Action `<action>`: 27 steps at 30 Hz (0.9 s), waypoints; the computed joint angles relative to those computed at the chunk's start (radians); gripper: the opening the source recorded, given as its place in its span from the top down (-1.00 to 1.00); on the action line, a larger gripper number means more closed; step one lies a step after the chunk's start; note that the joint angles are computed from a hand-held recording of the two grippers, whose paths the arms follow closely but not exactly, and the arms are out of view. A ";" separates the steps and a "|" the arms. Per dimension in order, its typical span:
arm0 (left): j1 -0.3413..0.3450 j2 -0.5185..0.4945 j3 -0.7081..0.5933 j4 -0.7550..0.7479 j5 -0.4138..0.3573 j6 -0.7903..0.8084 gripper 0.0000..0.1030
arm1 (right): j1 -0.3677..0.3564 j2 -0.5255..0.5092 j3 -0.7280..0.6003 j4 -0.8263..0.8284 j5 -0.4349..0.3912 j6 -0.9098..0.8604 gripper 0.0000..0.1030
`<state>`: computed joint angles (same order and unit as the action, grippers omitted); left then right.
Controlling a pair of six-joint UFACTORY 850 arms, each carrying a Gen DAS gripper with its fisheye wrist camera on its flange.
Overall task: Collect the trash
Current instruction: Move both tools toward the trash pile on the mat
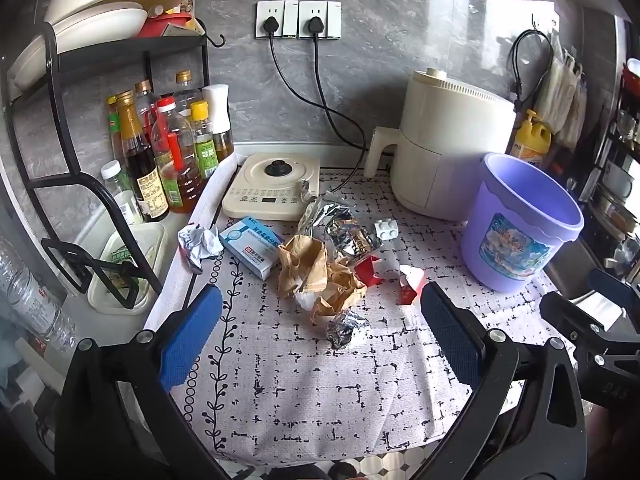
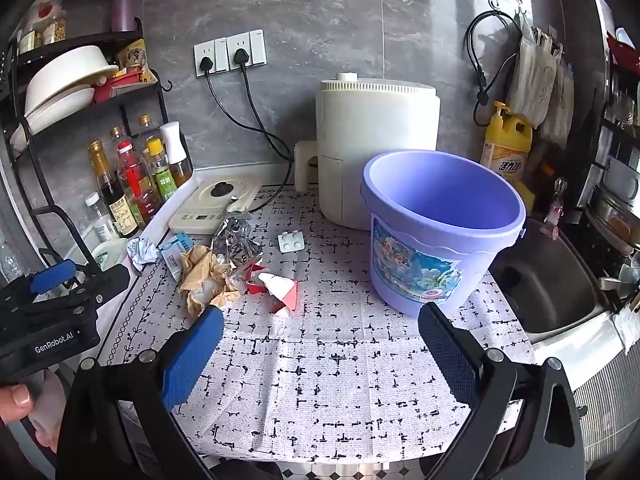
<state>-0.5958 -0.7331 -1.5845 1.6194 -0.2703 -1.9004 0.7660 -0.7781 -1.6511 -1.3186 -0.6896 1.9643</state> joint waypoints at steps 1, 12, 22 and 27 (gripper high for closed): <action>0.000 0.002 0.003 0.004 0.000 -0.003 -0.91 | 0.000 0.002 0.004 -0.005 0.000 0.004 -0.85; 0.000 0.012 0.018 0.047 0.001 -0.048 -0.91 | 0.005 0.010 0.012 -0.009 -0.003 0.008 -0.85; -0.002 0.010 0.015 0.042 0.004 -0.045 -0.91 | 0.003 0.019 0.025 -0.021 -0.007 0.022 -0.85; -0.004 0.009 0.013 0.040 0.006 -0.042 -0.91 | 0.004 0.018 0.024 -0.028 -0.022 0.024 -0.85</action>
<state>-0.6002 -0.7236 -1.5717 1.6593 -0.2641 -1.9424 0.7703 -0.7599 -1.6275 -1.3465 -0.7116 1.9884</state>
